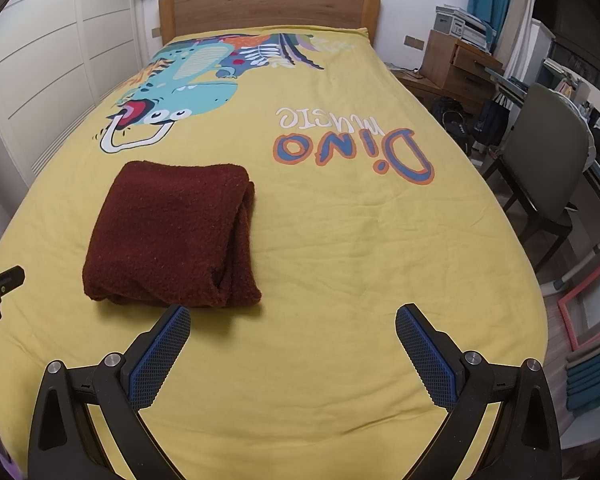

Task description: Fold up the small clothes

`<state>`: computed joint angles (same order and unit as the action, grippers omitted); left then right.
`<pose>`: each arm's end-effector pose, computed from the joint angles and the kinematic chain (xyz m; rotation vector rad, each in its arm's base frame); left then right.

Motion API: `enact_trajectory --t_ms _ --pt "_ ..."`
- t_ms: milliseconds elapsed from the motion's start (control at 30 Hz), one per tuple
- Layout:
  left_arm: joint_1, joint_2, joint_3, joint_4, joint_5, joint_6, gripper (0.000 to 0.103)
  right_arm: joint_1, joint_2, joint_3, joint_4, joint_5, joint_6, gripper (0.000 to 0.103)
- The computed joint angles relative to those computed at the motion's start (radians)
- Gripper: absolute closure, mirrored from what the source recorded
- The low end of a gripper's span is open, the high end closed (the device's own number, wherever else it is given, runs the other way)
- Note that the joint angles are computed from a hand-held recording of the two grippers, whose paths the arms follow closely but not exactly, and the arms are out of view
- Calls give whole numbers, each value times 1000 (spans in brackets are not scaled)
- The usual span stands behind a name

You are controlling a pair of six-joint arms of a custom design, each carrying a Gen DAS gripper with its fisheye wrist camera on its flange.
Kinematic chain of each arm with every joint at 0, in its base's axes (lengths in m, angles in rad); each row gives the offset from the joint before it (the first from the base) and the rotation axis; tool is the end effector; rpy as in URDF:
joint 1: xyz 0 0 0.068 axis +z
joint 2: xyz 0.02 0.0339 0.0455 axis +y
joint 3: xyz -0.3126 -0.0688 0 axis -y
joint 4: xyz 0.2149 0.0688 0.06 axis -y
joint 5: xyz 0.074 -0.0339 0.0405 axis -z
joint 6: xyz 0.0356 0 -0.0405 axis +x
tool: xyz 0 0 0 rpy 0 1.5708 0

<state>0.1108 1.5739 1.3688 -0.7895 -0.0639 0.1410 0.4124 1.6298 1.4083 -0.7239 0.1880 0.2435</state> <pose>0.3011 0.0358 0.3492 0.0145 2.5723 0.1773 0.3005 0.1242 0.3485 -0.1345 2.4889 0.0371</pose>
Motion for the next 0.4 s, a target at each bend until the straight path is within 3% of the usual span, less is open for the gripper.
enact_trajectory --t_ms 400 --pt "-3 8 13 -16 7 8 1 -10 4 8 -14 -15 -19 1"
